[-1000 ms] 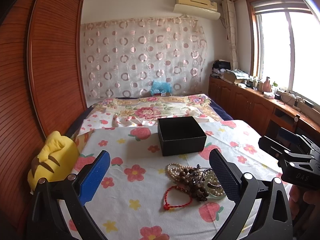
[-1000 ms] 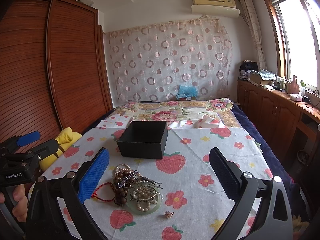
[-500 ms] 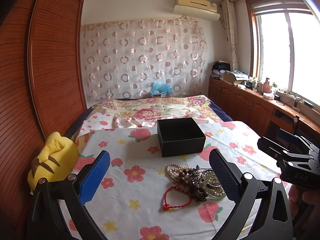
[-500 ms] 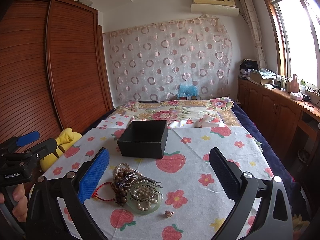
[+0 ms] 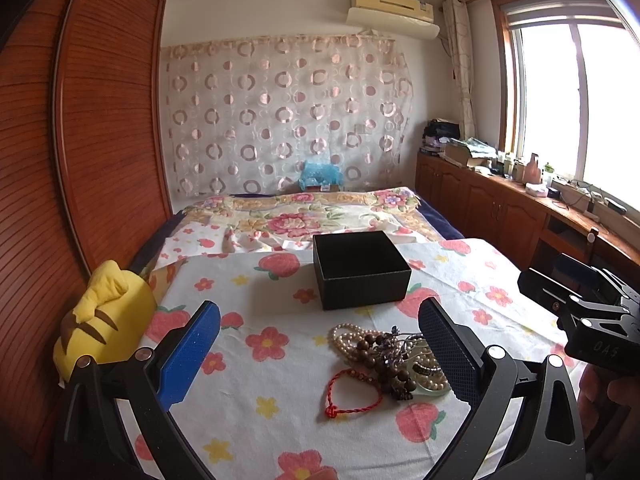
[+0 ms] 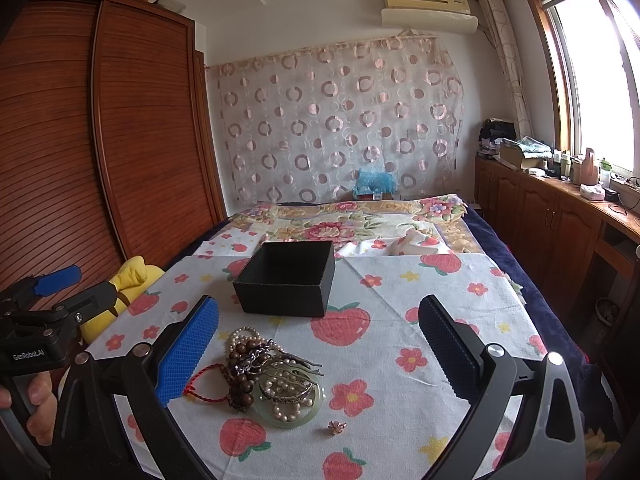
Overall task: Organize jewelry
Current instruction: 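Lower the left tool onto the purple-flower hair comb and close it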
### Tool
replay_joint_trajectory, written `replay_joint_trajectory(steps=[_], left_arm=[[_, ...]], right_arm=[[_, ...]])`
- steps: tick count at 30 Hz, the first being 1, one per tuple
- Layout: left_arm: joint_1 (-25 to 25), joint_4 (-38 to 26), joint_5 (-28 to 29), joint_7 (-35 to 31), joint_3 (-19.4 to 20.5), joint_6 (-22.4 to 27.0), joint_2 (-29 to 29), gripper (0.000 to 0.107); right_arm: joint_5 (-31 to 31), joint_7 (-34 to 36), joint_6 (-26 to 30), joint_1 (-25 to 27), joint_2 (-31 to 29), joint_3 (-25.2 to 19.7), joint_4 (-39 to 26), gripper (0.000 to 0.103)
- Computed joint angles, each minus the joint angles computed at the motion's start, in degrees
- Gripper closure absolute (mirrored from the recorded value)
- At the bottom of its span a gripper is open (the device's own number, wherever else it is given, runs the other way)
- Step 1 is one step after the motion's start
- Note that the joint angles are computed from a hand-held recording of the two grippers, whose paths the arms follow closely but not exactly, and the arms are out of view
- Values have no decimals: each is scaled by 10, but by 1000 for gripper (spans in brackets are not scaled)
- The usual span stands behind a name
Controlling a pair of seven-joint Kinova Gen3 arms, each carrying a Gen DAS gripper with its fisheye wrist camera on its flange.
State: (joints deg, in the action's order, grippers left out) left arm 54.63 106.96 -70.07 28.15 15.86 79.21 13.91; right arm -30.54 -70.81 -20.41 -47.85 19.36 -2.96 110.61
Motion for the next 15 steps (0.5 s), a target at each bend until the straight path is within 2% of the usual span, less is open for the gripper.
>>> replay_joint_trajectory(steps=[3, 6, 8, 15], left_arm=[[-4, 6, 0, 5, -2, -11, 3, 12], [-18, 8, 4, 3, -1, -30, 4, 12], [-22, 23, 3, 11, -8, -54, 2, 12], [-58, 59, -2, 15, -17, -152, 1, 12]], right_arm=[[15, -15, -15, 8, 19, -10, 1, 2], [24, -19, -5, 12, 24, -9, -2, 2], [37, -26, 8, 24, 15, -7, 0, 2], [80, -55, 34, 41, 40, -6, -9, 2]])
